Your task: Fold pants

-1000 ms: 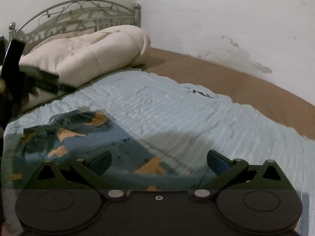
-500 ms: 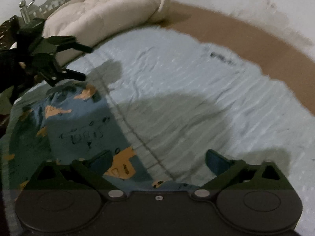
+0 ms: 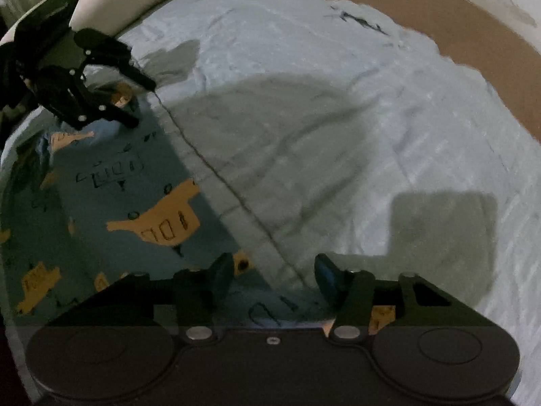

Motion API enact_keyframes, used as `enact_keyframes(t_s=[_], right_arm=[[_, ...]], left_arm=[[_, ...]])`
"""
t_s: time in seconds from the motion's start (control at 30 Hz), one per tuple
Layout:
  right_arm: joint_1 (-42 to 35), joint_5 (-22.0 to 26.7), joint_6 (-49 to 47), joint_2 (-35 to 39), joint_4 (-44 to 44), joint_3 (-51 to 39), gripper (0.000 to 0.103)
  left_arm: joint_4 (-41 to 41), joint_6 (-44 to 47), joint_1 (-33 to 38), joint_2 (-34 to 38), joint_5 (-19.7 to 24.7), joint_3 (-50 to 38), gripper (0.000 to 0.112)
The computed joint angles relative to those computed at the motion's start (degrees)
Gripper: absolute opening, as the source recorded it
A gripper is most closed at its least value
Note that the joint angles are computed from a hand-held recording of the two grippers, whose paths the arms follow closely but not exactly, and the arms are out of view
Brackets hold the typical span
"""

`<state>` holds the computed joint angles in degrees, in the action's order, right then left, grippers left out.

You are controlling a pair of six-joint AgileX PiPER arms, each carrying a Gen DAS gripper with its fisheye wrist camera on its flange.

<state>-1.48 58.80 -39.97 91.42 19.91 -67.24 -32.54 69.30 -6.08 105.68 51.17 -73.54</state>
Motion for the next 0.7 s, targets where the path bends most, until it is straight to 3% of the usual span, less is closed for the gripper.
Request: enact_keyframes(t_s=[0.1, 0.17, 0.27, 0.33, 0.43, 0.53, 0.7], right_arm=[[0.1, 0.6, 0.2, -0.2, -1.1, 1.3, 0.053], [0.4, -0.7, 0.7, -0.8, -1.0, 2.8, 0.050], [1.4, -2.5, 1.2, -1.6, -1.1, 4.7, 0.032], [2.7, -3.7, 1.4, -2.8, -1.2, 6.2, 0.011], [5.2, -6.9, 3.6, -6.0, -3.6, 8.9, 0.002], [7.0, -10.4, 5.2, -9.1, -5.0, 10.2, 0.001], [11.4, -16.1, 12.6, -10.9, -12.4, 5.9, 0.001]], left_arm=[[1.0, -2.9, -0.2, -0.2, 0.3, -0.2, 0.032], [0.8, -2.5, -0.4, -1.6, -1.0, 1.5, 0.011], [0.8, -1.1, -1.3, -5.1, -5.6, 6.3, 0.000], [0.7, -1.0, -1.6, -7.0, -7.4, 8.2, 0.000], [-1.4, 0.4, -1.2, -10.2, -9.5, 11.1, 0.000], [-2.9, 1.9, -1.0, -13.9, -12.3, 13.8, 0.000], [-6.1, 3.0, -1.2, -18.2, -22.1, 16.0, 0.000]])
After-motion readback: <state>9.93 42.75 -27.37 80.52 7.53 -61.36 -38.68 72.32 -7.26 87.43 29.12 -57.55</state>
